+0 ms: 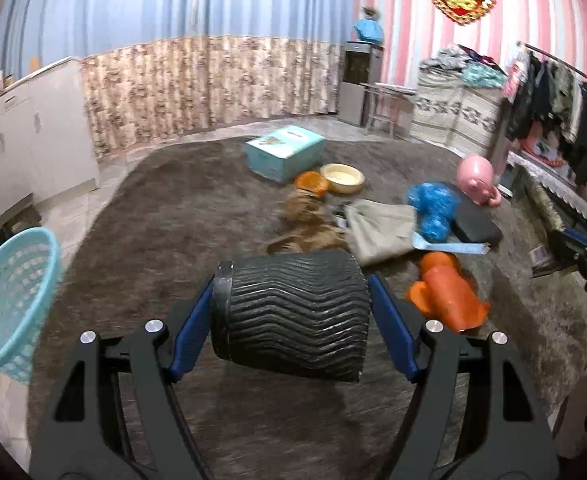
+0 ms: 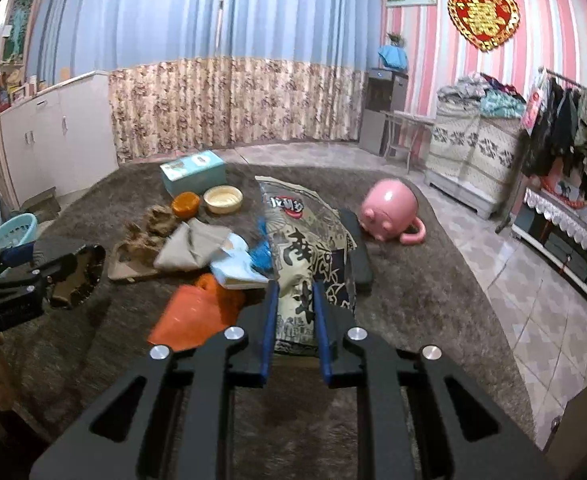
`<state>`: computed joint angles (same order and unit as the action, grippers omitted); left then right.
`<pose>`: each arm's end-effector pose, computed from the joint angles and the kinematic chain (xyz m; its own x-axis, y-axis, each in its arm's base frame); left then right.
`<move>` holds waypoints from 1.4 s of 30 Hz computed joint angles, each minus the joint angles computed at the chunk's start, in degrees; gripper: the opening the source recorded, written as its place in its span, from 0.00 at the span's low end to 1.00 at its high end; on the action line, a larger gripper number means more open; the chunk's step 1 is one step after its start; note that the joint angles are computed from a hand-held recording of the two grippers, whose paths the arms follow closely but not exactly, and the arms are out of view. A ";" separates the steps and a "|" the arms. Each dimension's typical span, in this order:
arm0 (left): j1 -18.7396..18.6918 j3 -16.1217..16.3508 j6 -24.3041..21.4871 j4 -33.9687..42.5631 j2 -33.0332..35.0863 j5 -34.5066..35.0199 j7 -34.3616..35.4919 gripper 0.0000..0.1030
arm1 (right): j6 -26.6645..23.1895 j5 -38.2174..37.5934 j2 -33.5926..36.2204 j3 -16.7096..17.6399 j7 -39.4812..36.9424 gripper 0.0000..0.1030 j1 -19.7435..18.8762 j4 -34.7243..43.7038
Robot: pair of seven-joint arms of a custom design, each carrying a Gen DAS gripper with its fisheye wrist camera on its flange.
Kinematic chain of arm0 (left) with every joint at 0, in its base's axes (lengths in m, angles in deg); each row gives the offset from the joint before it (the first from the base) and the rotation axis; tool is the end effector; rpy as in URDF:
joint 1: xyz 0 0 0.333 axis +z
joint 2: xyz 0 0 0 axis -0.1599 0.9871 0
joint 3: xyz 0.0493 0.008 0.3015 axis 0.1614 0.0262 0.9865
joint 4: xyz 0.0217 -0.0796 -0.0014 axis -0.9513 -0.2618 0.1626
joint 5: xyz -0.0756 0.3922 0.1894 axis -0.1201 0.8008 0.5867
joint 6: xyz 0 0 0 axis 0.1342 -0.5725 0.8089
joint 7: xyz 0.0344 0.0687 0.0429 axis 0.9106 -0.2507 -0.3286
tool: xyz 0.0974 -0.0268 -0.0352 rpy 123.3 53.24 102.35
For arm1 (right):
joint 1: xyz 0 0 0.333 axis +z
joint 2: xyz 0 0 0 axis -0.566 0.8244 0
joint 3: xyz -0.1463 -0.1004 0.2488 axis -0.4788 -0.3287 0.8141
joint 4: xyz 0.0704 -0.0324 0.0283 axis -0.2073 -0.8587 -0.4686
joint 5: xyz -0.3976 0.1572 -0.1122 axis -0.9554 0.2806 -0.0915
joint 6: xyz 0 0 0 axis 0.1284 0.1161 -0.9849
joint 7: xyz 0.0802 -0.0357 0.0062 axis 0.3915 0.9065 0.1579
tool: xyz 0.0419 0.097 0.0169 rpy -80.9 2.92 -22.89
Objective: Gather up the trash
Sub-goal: 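Carry the black cylinder to the blue basket and open the left tool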
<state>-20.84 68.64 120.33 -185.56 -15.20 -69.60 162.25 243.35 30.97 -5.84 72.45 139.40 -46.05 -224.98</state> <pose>0.5179 -0.2857 0.4685 -0.4026 -0.9141 0.0491 -0.5456 0.1966 -0.8147 0.4319 0.0896 0.5091 -0.3042 -0.9506 0.0615 -0.5224 0.1125 -0.8453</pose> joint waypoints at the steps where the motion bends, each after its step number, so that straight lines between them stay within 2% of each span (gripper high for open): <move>1: 0.27 0.33 -0.29 -0.31 -0.63 -0.21 -0.19 0.71 | 0.12 -0.13 -0.02 0.18 0.03 0.17 0.05 0.31; 5: 1.45 2.28 -1.24 -2.13 -3.73 -2.26 0.18 0.71 | 1.23 -1.09 0.99 1.57 0.60 0.17 -0.21 2.76; 8: 5.30 1.53 -1.85 -3.71 -6.43 -0.93 -1.53 0.71 | 1.98 -1.88 2.65 2.42 0.41 0.17 -0.02 5.37; 10: 6.76 2.22 -2.43 -4.79 -8.22 -0.91 -1.57 0.71 | 2.67 -2.85 4.10 3.45 0.46 0.17 -0.01 7.53; 13: 12.68 -0.14 -2.16 -6.45 -10.75 2.20 -4.19 0.71 | 3.61 -4.73 6.77 5.11 1.06 0.17 -0.25 10.90; 16: 14.17 1.60 -2.35 -7.72 -12.30 2.03 -4.04 0.71 | 4.31 -6.33 10.04 5.82 1.74 0.17 0.34 14.22; 19: 19.95 -0.49 -1.84 -8.65 -13.38 4.68 -5.50 0.71 | 4.54 -8.93 14.43 6.37 2.33 0.17 1.33 18.49; 26: 26.33 0.03 -2.95 -6.83 -11.08 8.15 -7.50 0.71 | 5.12 -12.38 26.33 3.61 2.02 0.17 6.75 27.83; 30: 33.24 -3.23 -2.71 -4.42 -8.60 15.30 -12.75 0.71 | 5.24 -12.20 33.95 1.58 0.43 0.17 10.25 34.02; 33: 36.40 -3.98 -2.58 -2.32 -6.42 21.61 -16.91 0.71 | 5.99 -11.61 37.80 -0.20 -0.43 0.17 12.75 36.97; 34: 37.01 -3.87 -2.72 -1.26 -5.22 23.48 -18.06 0.71 | 5.89 -11.68 39.68 -0.56 -0.83 0.17 13.70 38.71; 37: 34.81 -0.81 -2.86 1.77 -1.16 23.95 -17.20 0.71 | 5.04 -11.92 44.54 -1.74 -2.52 0.17 16.52 43.53; 40: 35.69 -0.72 -3.39 5.08 2.35 32.32 -23.36 0.71 | 4.24 -10.76 48.26 -2.99 -4.97 0.17 19.19 47.14; 42: 33.96 0.91 -3.64 6.72 4.73 29.60 -20.29 0.71 | 3.82 -8.56 50.66 -3.54 -7.34 0.17 20.74 49.36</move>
<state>13.12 69.55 116.70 -178.84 -10.47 -40.00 141.96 247.17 22.40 44.81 68.91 132.06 -25.31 -175.62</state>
